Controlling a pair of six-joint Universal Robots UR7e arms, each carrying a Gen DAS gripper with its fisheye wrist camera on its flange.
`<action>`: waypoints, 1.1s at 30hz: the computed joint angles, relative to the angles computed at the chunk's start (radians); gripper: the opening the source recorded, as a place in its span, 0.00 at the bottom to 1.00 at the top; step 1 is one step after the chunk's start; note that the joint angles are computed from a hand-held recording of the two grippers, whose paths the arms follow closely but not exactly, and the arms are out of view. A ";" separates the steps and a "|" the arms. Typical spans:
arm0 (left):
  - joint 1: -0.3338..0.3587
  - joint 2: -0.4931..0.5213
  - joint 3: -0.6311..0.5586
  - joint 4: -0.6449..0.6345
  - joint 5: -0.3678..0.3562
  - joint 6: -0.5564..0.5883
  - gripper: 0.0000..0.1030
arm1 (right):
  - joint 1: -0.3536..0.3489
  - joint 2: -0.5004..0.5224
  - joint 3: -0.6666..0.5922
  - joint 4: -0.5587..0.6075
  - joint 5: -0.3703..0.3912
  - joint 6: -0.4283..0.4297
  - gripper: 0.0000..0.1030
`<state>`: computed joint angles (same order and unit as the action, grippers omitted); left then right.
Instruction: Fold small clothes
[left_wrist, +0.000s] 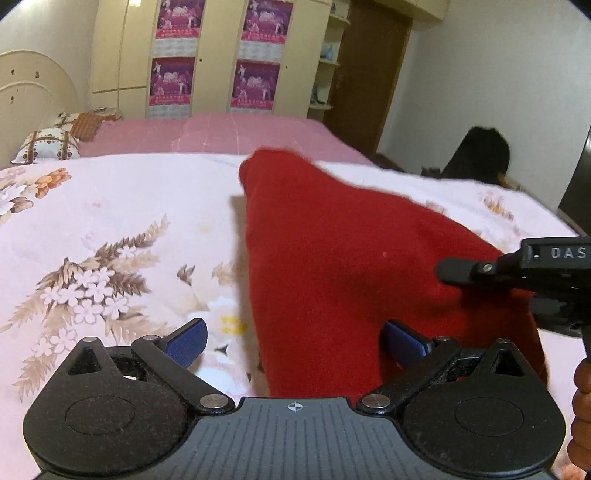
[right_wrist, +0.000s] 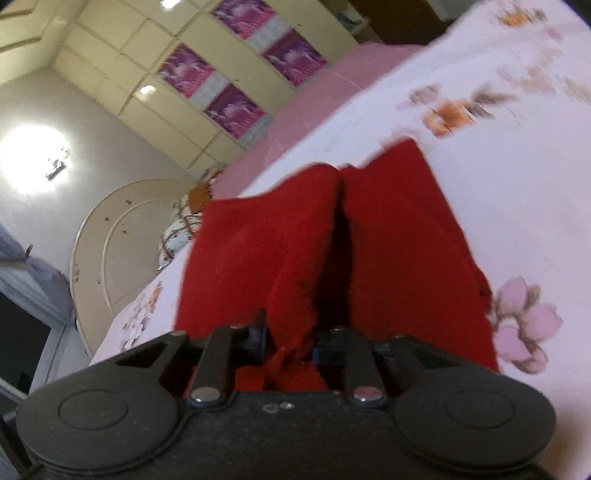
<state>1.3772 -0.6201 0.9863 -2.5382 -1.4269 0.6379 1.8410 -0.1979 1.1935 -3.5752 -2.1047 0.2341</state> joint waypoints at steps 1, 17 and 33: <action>-0.002 -0.003 -0.001 -0.003 -0.011 -0.006 0.98 | 0.013 0.006 -0.012 -0.021 -0.029 -0.050 0.17; -0.034 0.028 -0.003 0.064 0.060 -0.025 0.99 | 0.024 -0.070 0.139 -0.056 -0.245 -0.061 0.26; -0.021 0.024 -0.008 0.070 0.094 -0.024 0.99 | 0.070 -0.042 0.185 -0.063 -0.316 -0.105 0.25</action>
<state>1.3563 -0.5964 0.9786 -2.4680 -1.3328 0.6139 1.9111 -0.2396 1.3788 -3.6378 -2.4204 0.1290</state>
